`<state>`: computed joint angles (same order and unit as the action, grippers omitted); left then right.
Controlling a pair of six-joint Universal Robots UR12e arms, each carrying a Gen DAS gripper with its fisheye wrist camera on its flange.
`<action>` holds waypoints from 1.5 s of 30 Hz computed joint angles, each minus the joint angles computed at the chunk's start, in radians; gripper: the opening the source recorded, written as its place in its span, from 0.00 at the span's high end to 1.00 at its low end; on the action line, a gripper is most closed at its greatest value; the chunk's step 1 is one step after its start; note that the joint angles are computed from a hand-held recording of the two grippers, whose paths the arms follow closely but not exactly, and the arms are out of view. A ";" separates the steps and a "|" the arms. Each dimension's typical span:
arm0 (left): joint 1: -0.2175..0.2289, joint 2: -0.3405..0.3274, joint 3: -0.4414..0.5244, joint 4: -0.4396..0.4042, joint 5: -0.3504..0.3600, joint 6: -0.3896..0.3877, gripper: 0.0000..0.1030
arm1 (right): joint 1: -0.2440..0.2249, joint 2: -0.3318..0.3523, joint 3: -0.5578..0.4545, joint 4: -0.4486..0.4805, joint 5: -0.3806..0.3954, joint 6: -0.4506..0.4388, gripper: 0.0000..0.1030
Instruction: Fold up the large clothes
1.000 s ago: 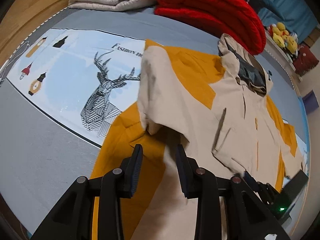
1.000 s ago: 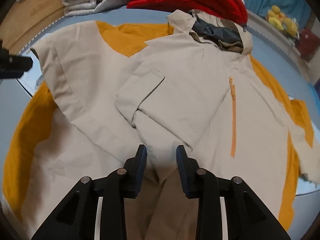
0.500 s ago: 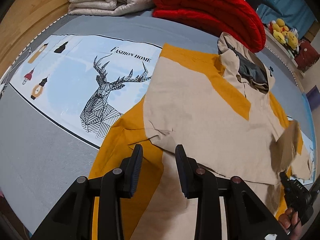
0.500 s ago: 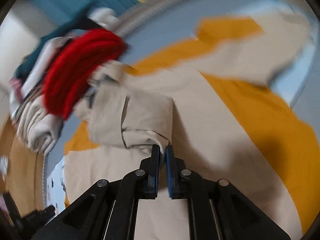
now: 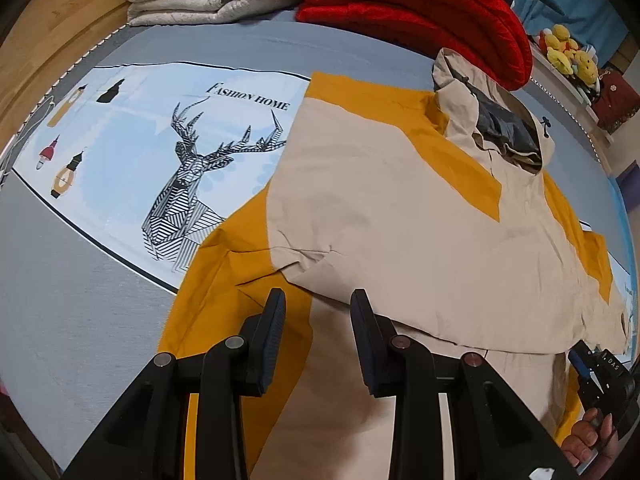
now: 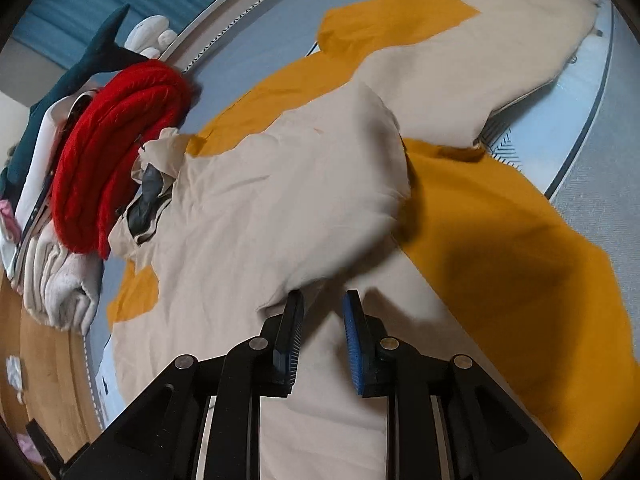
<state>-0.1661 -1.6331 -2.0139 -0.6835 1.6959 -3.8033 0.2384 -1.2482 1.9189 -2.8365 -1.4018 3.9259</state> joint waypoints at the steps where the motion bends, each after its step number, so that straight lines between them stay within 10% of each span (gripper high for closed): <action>1: -0.001 -0.002 0.001 0.000 -0.002 0.001 0.71 | -0.001 0.001 0.000 -0.004 0.012 -0.004 0.78; 11: 0.002 -0.004 0.000 -0.004 -0.004 -0.002 0.71 | -0.048 -0.003 0.032 -0.002 0.078 0.074 0.78; 17: 0.003 -0.006 0.002 -0.007 -0.006 0.005 0.71 | -0.004 -0.051 0.025 0.087 -0.178 0.127 0.78; 22: 0.002 -0.008 0.001 -0.005 -0.005 0.012 0.71 | -0.047 -0.009 0.013 0.022 0.058 0.070 0.63; 27: 0.002 -0.008 0.001 -0.004 -0.005 0.003 0.71 | -0.072 0.009 0.005 0.030 0.079 0.063 0.74; 45: 0.001 -0.013 0.003 -0.003 -0.012 0.015 0.71 | -0.016 -0.030 -0.044 0.082 -0.289 -0.045 0.70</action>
<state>-0.1655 -1.6462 -2.0106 -0.6868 1.6835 -3.7885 0.2219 -1.2784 1.8752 -2.7547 -1.6906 3.8814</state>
